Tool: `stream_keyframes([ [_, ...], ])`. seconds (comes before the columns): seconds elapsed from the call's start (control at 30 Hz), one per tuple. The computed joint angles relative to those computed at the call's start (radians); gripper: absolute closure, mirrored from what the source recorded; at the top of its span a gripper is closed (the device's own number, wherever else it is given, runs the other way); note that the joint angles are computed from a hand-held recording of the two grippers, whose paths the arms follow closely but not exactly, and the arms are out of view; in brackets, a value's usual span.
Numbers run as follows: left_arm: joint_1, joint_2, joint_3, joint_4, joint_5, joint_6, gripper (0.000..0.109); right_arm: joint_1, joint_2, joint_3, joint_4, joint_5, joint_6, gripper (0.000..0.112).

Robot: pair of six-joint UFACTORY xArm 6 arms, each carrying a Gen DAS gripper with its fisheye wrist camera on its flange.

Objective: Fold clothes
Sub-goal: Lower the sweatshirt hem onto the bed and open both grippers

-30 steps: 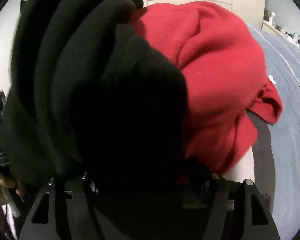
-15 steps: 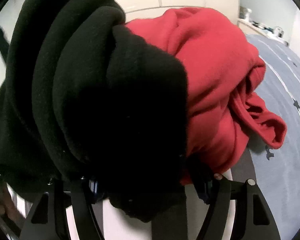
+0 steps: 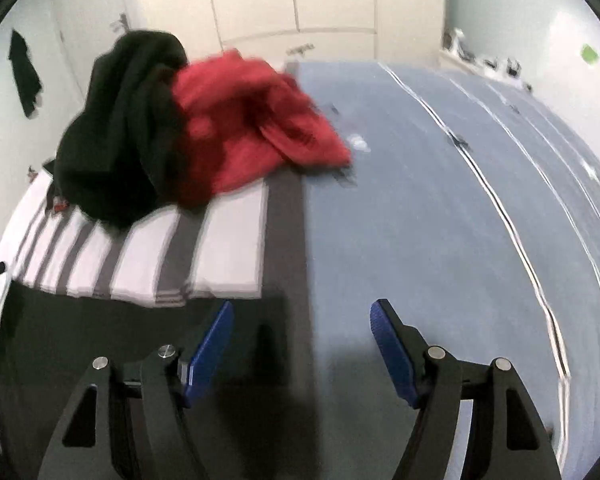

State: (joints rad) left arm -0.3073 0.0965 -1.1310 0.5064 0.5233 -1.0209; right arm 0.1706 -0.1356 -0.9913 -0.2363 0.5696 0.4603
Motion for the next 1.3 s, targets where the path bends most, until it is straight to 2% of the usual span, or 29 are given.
stream_keyframes([
  [0.1,-0.012,-0.157,0.193,-0.057,0.015,-0.020,0.039,-0.003,-0.109,0.111,0.087,0.053,-0.072,0.044],
  [0.2,-0.016,-0.206,0.266,-0.124,0.001,-0.001,0.039,0.009,-0.138,0.157,0.145,0.082,-0.109,0.044],
  [0.27,-0.015,-0.200,0.271,-0.114,-0.052,-0.012,0.039,0.007,-0.145,0.175,0.181,0.061,-0.113,0.044],
  [0.37,-0.015,-0.132,0.211,-0.081,-0.085,-0.029,0.037,-0.003,-0.105,0.171,0.239,-0.008,-0.118,0.044],
  [0.43,-0.018,-0.073,0.157,-0.075,-0.084,-0.014,0.037,-0.001,-0.056,0.140,0.223,-0.021,-0.089,0.044],
  [0.5,-0.018,0.000,0.085,-0.094,-0.059,0.054,0.037,0.016,-0.060,0.144,0.184,-0.012,-0.054,0.044],
  [0.57,-0.024,0.035,0.047,-0.049,-0.032,0.050,0.037,0.025,-0.015,0.117,0.129,-0.024,-0.017,0.044],
  [0.7,-0.014,0.085,-0.006,-0.024,-0.057,0.044,0.037,0.015,0.076,0.057,0.142,-0.076,-0.016,0.043],
  [0.73,-0.013,0.095,-0.018,-0.027,-0.060,0.052,0.042,0.016,0.084,0.048,0.152,-0.079,-0.025,0.043],
  [0.77,-0.012,0.105,-0.031,-0.030,-0.063,0.060,0.055,0.018,0.094,0.036,0.165,-0.080,-0.037,0.043],
  [0.8,-0.011,0.115,-0.043,-0.033,-0.066,0.069,0.061,0.021,0.106,0.020,0.185,-0.078,-0.059,0.043],
  [0.87,-0.014,0.135,-0.070,-0.038,-0.060,0.088,0.084,0.027,0.127,-0.009,0.226,-0.079,-0.096,0.043],
  [0.9,-0.015,0.144,-0.082,-0.032,-0.050,0.093,0.085,0.030,0.137,-0.023,0.238,-0.077,-0.108,0.043],
  [1.03,-0.025,0.147,-0.093,0.002,-0.023,0.085,0.103,0.040,0.175,-0.067,0.206,-0.045,-0.097,0.044],
  [1.13,-0.025,0.138,-0.089,0.005,-0.014,0.074,0.105,0.033,0.198,-0.082,0.171,-0.045,-0.054,0.051],
  [1.2,-0.027,0.138,-0.093,0.013,-0.007,0.070,0.105,0.016,0.204,-0.088,0.159,-0.049,0.001,0.080],
  [1.23,-0.028,0.139,-0.096,0.023,0.000,0.066,0.105,0.008,0.208,-0.090,0.163,-0.051,0.015,0.087],
  [1.27,-0.030,0.138,-0.099,0.030,0.007,0.062,0.105,-0.001,0.212,-0.093,0.190,-0.056,0.003,0.106],
  [1.3,-0.029,0.137,-0.102,0.036,0.011,0.052,0.105,-0.009,0.216,-0.095,0.217,-0.059,-0.010,0.111],
])
